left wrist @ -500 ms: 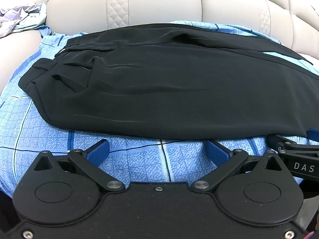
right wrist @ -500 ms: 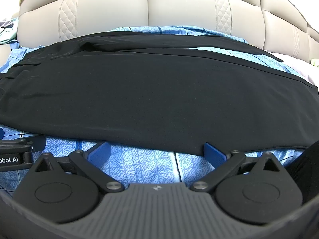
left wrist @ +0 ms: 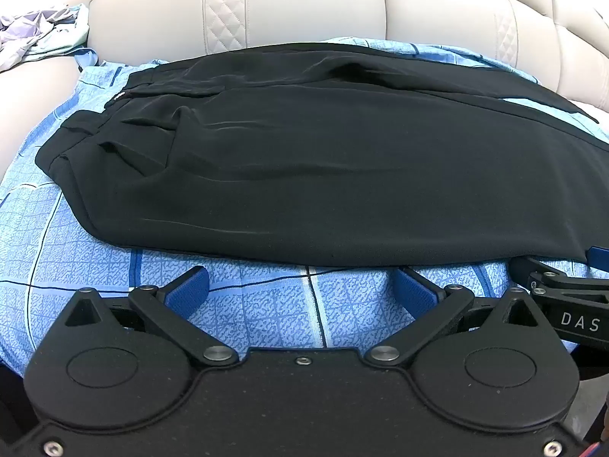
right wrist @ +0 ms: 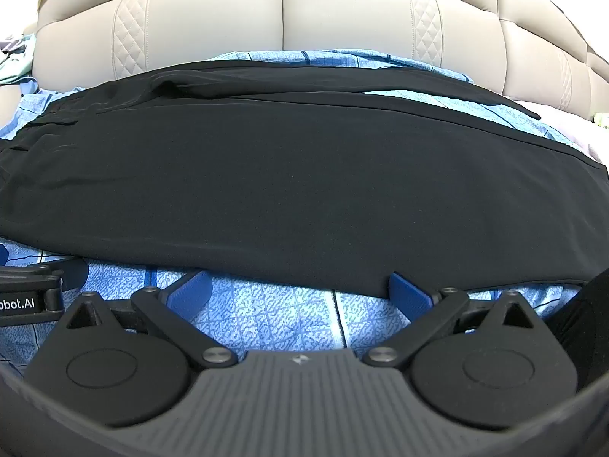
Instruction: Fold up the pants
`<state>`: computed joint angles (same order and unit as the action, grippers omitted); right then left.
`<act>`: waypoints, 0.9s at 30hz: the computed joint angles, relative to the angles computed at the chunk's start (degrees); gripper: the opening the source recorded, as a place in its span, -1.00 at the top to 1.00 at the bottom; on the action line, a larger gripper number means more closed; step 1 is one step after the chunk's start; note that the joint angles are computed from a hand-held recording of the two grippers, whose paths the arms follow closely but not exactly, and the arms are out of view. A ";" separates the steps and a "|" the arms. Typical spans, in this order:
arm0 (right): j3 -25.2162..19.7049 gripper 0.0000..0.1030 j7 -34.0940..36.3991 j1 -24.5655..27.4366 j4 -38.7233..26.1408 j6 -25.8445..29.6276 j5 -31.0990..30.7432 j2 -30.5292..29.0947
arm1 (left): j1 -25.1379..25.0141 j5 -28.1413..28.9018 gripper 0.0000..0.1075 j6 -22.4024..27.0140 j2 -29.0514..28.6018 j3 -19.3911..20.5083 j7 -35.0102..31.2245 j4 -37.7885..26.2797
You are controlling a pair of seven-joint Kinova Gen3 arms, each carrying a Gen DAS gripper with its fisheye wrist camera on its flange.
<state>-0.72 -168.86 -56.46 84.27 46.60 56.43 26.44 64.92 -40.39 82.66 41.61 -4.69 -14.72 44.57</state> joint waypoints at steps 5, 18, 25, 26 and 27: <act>-0.07 -1.00 0.11 0.11 0.04 -0.14 -0.04 -0.03 | -0.02 0.06 -0.92 0.04 0.06 -0.01 -0.02 -0.06; -0.02 -1.00 0.35 0.16 0.02 -0.25 -0.24 -0.06 | -0.04 0.21 -0.92 0.22 0.15 -0.05 -0.21 -0.32; 0.00 -1.00 0.39 0.15 0.01 -0.24 -0.26 -0.07 | -0.03 0.31 -0.92 0.67 0.38 -0.03 -0.46 -1.00; 0.00 -1.00 0.39 0.15 0.01 -0.24 -0.25 -0.07 | 0.00 0.34 -0.92 0.67 0.36 -0.06 -0.49 -1.03; -0.01 -1.00 0.40 0.16 0.01 -0.23 -0.26 -0.08 | 0.01 0.36 -0.92 0.67 0.36 -0.09 -0.50 -1.03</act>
<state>-0.73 -168.47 -56.31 84.28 46.37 56.17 26.36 64.93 -40.03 83.33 41.97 -4.78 -15.22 43.54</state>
